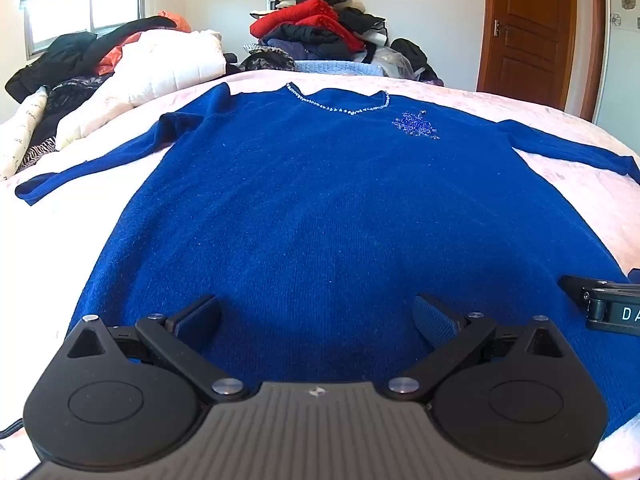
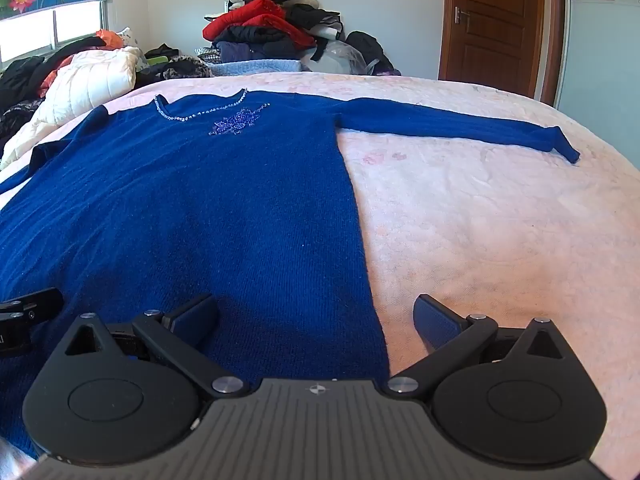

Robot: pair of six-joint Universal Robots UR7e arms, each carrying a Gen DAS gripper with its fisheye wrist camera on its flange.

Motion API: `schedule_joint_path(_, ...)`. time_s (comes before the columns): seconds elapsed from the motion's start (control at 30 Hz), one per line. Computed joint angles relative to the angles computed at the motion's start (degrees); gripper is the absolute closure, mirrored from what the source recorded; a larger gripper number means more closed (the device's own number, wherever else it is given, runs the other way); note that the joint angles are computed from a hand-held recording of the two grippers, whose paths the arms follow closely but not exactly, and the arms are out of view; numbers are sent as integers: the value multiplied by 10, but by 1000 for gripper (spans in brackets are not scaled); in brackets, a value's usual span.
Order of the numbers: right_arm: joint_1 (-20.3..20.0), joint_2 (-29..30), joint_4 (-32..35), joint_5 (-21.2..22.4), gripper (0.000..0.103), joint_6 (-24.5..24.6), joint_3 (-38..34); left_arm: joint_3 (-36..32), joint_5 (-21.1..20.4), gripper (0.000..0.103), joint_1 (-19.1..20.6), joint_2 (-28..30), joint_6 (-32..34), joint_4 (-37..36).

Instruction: Fold small clothes

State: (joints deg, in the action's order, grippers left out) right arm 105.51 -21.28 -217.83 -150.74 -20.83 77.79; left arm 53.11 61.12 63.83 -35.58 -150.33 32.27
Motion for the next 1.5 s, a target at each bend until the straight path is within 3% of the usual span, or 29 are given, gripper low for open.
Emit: schedule_joint_path(1.5, 0, 1, 1, 0, 0, 0, -2, 5, -3, 0, -2, -2, 0, -2)
